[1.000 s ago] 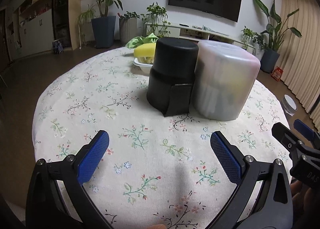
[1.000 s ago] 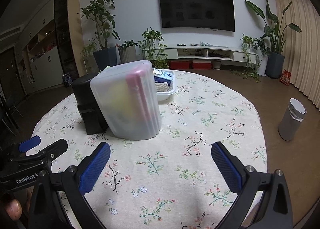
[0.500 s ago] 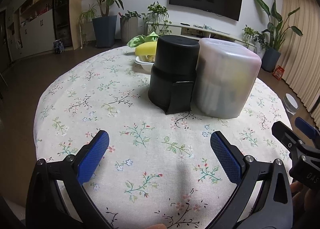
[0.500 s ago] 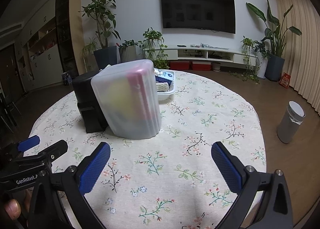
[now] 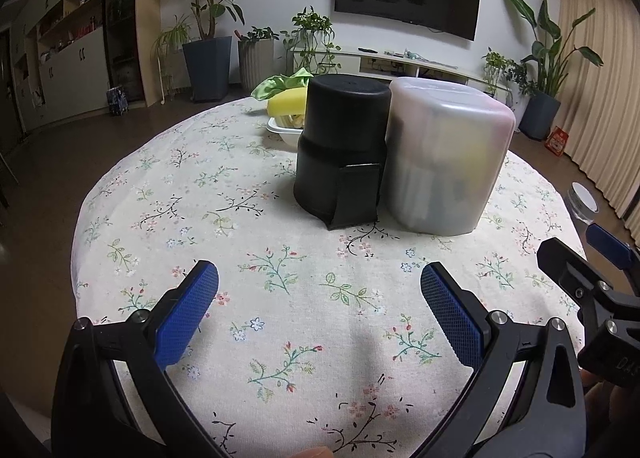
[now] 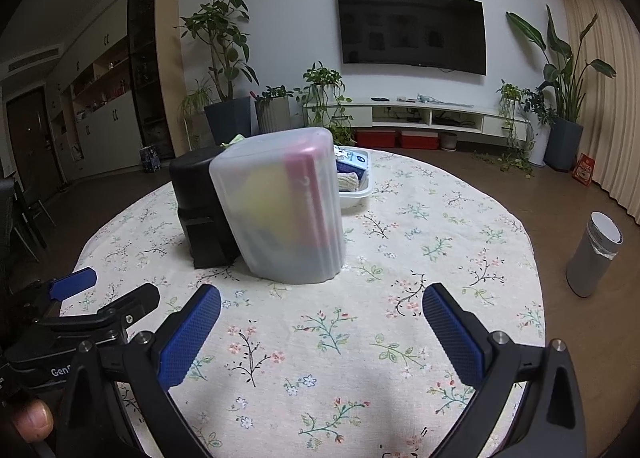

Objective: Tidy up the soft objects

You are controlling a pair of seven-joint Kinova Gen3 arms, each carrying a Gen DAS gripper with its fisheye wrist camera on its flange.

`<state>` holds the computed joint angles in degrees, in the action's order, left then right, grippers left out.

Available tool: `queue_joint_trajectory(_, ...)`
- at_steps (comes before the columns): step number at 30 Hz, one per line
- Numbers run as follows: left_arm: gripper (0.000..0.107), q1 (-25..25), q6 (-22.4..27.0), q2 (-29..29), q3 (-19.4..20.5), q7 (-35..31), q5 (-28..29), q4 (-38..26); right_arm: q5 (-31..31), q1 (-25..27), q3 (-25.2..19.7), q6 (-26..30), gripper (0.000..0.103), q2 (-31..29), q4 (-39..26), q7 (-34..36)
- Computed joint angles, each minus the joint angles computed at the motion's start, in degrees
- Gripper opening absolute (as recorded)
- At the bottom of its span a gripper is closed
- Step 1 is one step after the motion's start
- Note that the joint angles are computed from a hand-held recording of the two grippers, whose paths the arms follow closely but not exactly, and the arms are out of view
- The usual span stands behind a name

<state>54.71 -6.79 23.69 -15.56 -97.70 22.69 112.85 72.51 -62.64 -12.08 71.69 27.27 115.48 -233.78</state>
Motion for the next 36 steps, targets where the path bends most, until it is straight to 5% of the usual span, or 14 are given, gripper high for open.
queue_joint_trajectory(36, 0.103, -3.6, -0.2, -0.7, 3.7, 1.4, -1.8, 0.4, 0.0, 0.0, 0.0, -0.3, 0.103, 0.1, -0.2, 0.4)
